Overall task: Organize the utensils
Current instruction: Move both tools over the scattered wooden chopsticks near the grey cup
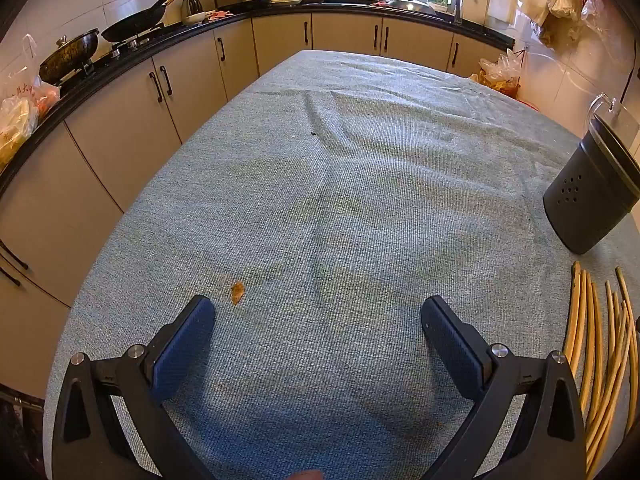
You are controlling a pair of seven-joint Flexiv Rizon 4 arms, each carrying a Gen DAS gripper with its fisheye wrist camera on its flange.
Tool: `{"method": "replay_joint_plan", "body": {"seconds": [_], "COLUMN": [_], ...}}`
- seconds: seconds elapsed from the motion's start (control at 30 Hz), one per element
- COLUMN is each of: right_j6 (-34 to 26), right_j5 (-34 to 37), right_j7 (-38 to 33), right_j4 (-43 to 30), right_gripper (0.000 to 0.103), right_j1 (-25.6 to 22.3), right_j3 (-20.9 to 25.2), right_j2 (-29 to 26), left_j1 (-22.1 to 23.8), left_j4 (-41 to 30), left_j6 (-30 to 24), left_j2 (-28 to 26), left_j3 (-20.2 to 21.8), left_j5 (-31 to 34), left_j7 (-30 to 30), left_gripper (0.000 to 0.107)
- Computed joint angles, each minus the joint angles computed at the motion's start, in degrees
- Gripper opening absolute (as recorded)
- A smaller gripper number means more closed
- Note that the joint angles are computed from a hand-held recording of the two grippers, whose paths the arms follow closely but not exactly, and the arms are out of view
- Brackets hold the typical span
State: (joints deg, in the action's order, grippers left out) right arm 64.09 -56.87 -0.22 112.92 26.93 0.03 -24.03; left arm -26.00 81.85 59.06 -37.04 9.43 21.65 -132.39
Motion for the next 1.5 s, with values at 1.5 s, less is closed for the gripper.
{"method": "replay_joint_plan", "body": {"seconds": [1.5], "right_j6": [-7.5], "right_j5": [-23.4], "right_j7": [27.8], "right_j4": [10.1], "right_gripper": [0.097], "right_j1": [-1.1], "right_j3": [8.1], "right_j2": [15.6], "left_j1": [-12.9], "left_j4": [5.4], "left_j6": [-1.0], "left_j2": [13.7], "left_j3": [5.1], "left_j5": [27.1], "left_j7": [-24.6], "left_gripper": [0.103]}}
